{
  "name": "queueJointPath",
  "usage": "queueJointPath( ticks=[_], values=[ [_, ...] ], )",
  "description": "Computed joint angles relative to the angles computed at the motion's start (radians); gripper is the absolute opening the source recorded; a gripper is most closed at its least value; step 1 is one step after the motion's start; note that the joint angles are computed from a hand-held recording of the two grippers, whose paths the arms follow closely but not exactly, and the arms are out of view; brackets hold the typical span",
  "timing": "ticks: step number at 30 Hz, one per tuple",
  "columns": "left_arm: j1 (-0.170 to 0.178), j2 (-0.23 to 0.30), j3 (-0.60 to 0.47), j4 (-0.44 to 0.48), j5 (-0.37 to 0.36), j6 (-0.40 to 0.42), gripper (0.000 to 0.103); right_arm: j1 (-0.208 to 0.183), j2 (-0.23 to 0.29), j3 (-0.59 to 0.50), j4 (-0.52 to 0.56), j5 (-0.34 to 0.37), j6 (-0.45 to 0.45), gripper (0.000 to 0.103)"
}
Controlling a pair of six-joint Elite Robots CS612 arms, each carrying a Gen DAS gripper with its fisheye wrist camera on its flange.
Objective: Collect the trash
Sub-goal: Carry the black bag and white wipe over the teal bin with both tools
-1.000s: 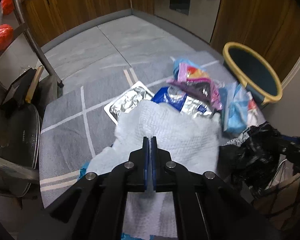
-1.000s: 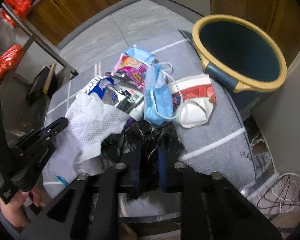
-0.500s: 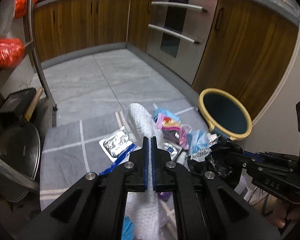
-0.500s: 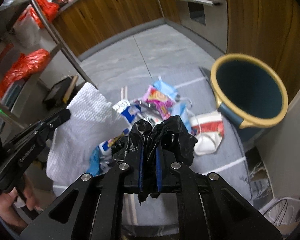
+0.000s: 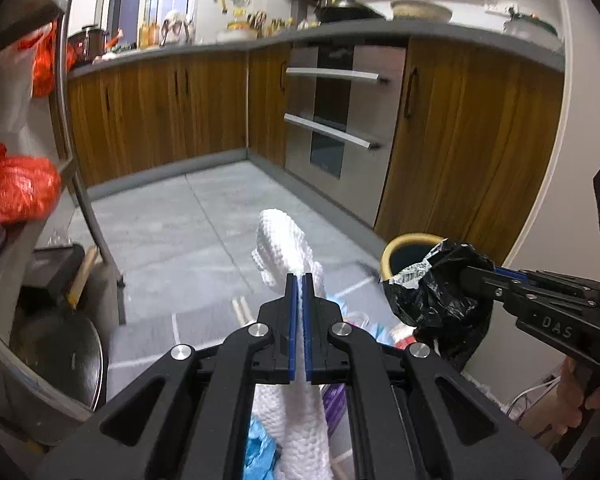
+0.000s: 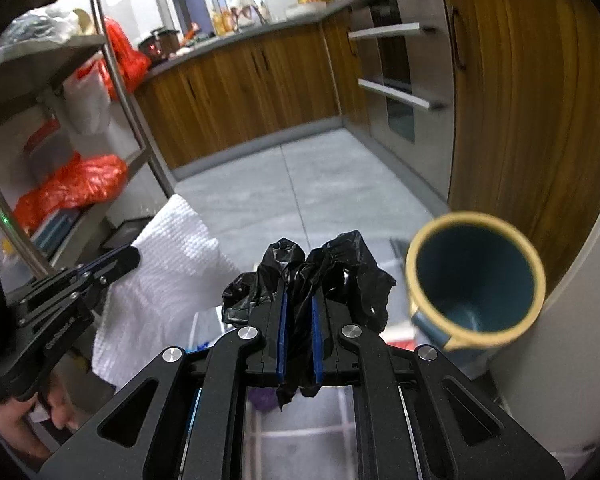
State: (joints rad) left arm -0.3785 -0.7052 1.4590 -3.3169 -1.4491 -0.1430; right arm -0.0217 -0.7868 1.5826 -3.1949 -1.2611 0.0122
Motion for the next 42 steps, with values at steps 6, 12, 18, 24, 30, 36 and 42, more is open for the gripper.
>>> queueJointPath(
  ticks=[6,12,18,24,30,36,42],
  values=[
    [-0.012,0.001,-0.021,-0.067,-0.005,0.014,0.002,-0.010,0.014,-0.041,-0.089,-0.051,-0.004,0.011],
    [-0.016,0.022,-0.079,-0.048,-0.052,-0.002,0.002,-0.030,0.043,-0.109,-0.087,-0.074,0.048,0.011],
    [-0.012,0.051,-0.158,-0.002,-0.108,-0.011,0.002,-0.052,0.088,-0.200,-0.036,-0.108,0.112,0.011],
    [-0.018,0.092,-0.259,0.056,-0.166,0.003,0.002,-0.070,0.128,-0.275,0.028,-0.126,0.129,0.011],
    [-0.027,0.148,-0.372,0.145,-0.207,0.044,0.002,-0.086,0.172,-0.346,0.101,-0.151,0.109,0.011],
    [-0.037,0.244,-0.559,0.295,-0.260,0.046,0.002,-0.102,0.213,-0.405,0.191,-0.192,0.105,0.011],
    [-0.051,0.349,-0.739,0.468,-0.295,0.038,0.002,-0.108,0.256,-0.467,0.291,-0.256,0.085,0.011]
  ],
)
